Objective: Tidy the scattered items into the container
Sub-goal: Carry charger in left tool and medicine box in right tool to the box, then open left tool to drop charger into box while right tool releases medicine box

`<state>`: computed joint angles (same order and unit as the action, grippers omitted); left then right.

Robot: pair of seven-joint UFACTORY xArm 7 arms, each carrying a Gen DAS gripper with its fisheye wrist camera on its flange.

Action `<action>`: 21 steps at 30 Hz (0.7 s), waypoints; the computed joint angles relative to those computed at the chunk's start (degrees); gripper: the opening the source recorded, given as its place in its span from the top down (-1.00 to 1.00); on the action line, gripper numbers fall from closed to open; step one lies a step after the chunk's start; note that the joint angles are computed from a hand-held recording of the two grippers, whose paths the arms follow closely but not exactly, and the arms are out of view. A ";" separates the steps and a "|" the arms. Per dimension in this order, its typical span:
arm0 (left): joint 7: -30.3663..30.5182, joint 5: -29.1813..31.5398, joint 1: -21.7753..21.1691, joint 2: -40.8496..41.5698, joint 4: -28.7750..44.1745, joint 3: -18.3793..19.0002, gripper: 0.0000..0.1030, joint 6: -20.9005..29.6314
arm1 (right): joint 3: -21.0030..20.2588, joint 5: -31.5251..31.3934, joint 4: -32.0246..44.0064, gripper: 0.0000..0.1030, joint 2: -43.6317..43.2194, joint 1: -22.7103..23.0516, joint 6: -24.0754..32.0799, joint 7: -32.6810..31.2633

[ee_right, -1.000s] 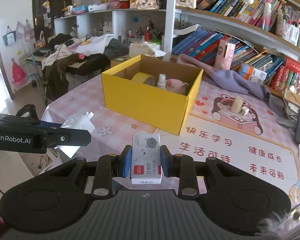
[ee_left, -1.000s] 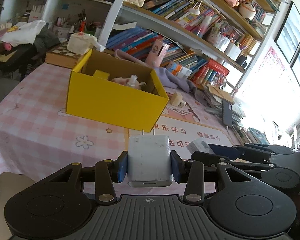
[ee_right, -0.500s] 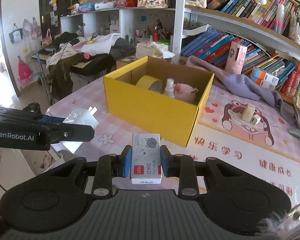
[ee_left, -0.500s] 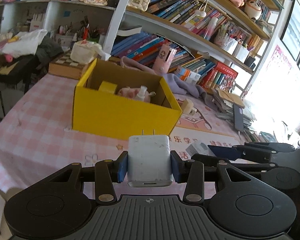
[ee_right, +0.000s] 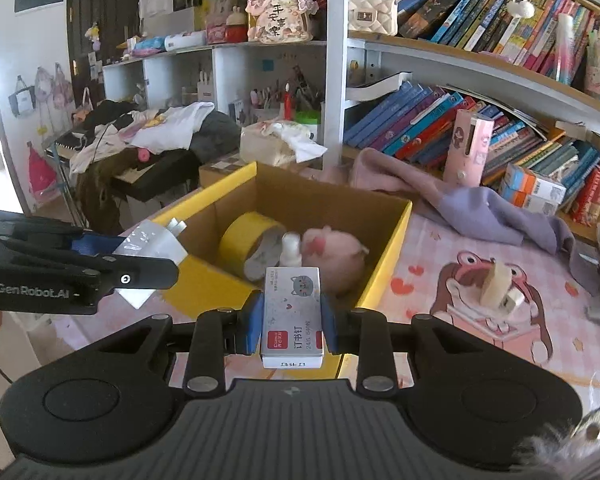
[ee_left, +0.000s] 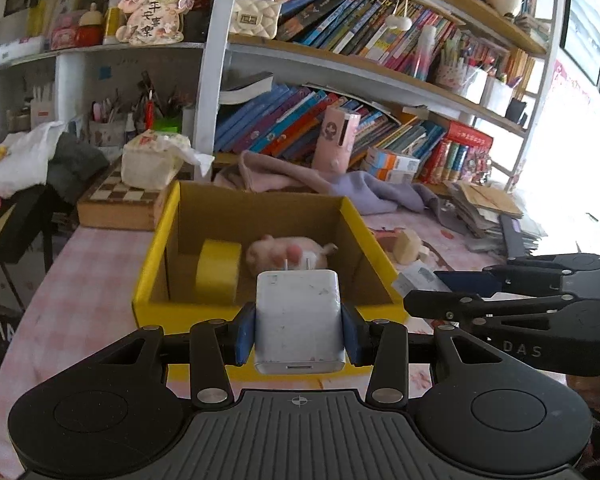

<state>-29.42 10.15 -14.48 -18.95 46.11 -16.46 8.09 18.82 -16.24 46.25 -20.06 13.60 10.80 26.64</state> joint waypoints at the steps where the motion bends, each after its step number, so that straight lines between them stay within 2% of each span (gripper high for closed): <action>1: 0.20 0.75 0.71 1.38 1.34 -0.26 0.19 0.13 | -0.70 -0.01 1.13 0.45 1.58 0.12 -0.59 -1.09; 6: -0.91 7.14 3.69 8.35 8.17 -1.20 0.19 2.42 | -2.42 -1.92 7.17 0.45 8.79 0.10 -0.51 -5.51; 11: 0.20 11.62 1.44 15.70 15.50 1.60 0.19 7.25 | -5.17 -4.48 14.47 0.45 17.06 1.78 1.67 -10.72; 13: 4.26 9.82 -0.31 18.20 18.08 3.06 0.19 9.12 | -6.51 -2.74 17.28 0.45 19.78 3.31 3.69 -15.41; 15: 11.55 5.44 -1.86 20.21 20.31 4.29 0.19 10.86 | -7.49 -0.28 20.17 0.45 22.56 4.43 5.89 -20.74; 19: 25.20 -0.85 -3.60 24.03 25.25 5.66 0.19 16.58 | -8.25 4.17 24.64 0.45 26.70 5.49 9.82 -30.45; 21: 29.28 -2.00 -4.16 26.06 28.21 6.14 0.19 20.17 | -8.33 6.17 26.45 0.45 28.28 5.71 11.59 -35.07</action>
